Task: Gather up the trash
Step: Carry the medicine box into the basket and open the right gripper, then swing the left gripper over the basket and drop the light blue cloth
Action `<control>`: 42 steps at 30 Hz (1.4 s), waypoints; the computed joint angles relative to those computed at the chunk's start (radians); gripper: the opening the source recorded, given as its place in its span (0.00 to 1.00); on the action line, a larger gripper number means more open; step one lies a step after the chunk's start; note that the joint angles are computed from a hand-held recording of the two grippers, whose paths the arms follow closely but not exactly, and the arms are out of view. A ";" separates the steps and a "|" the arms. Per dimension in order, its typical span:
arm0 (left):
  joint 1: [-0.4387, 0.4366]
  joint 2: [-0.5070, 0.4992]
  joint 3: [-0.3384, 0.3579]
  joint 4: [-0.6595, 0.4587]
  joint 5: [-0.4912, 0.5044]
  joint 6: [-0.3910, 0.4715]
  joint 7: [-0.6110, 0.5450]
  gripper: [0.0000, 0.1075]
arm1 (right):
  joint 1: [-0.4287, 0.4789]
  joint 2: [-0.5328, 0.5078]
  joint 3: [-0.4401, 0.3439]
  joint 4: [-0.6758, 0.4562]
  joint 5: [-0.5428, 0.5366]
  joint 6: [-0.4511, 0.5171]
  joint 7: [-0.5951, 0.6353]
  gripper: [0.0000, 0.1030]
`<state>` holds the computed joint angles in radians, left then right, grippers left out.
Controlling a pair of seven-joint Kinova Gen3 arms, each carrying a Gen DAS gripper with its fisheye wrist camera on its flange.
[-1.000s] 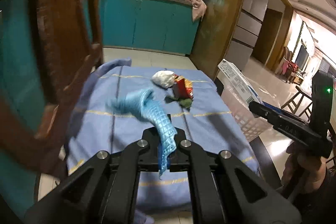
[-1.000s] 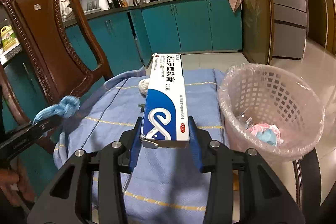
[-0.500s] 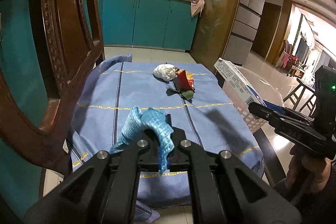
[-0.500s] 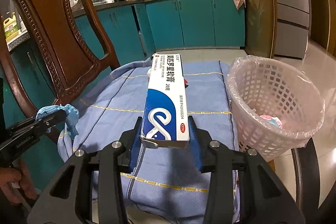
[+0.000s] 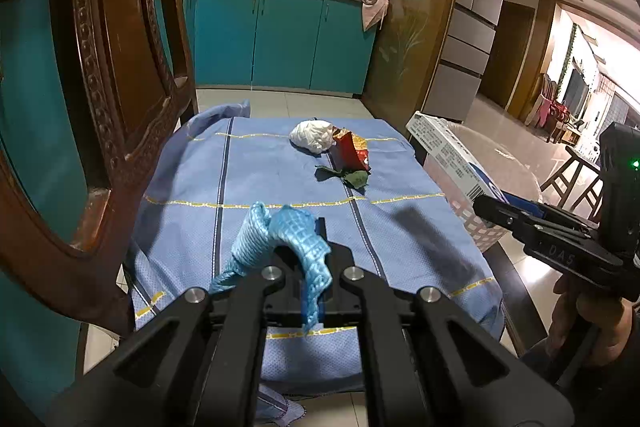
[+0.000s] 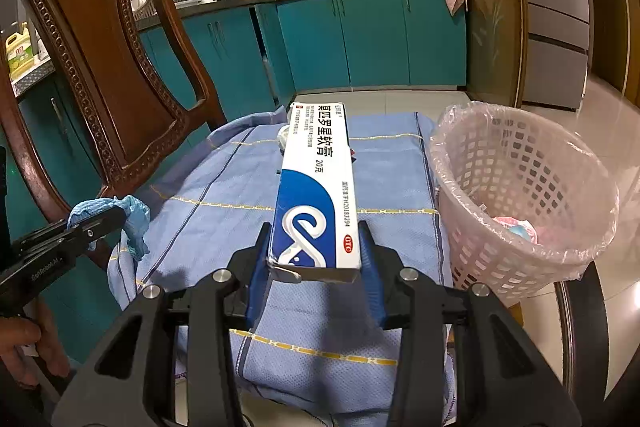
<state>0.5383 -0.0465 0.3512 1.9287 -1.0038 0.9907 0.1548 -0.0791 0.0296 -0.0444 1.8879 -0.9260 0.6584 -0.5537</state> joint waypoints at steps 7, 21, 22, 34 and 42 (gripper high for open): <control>0.227 0.030 -0.197 -0.019 -0.023 0.055 0.036 0.03 | 0.013 -0.010 0.013 0.011 -0.078 -0.006 0.068 0.40; 0.224 0.044 -0.218 -0.040 0.013 0.012 -0.044 0.03 | -0.033 0.253 0.369 -0.214 -0.185 0.025 -0.176 0.64; 0.233 0.047 -0.229 -0.049 0.019 0.008 -0.058 0.03 | 0.013 0.232 0.335 -0.188 -0.226 0.010 -0.169 0.71; -0.048 0.251 -0.041 -0.422 0.037 -0.312 -0.413 0.03 | 0.280 0.037 0.071 0.072 -0.689 -0.206 0.182 0.88; -0.095 0.466 -0.029 -0.738 0.175 -0.319 -0.631 0.89 | 0.341 0.039 0.031 0.079 -0.690 -0.188 0.179 0.89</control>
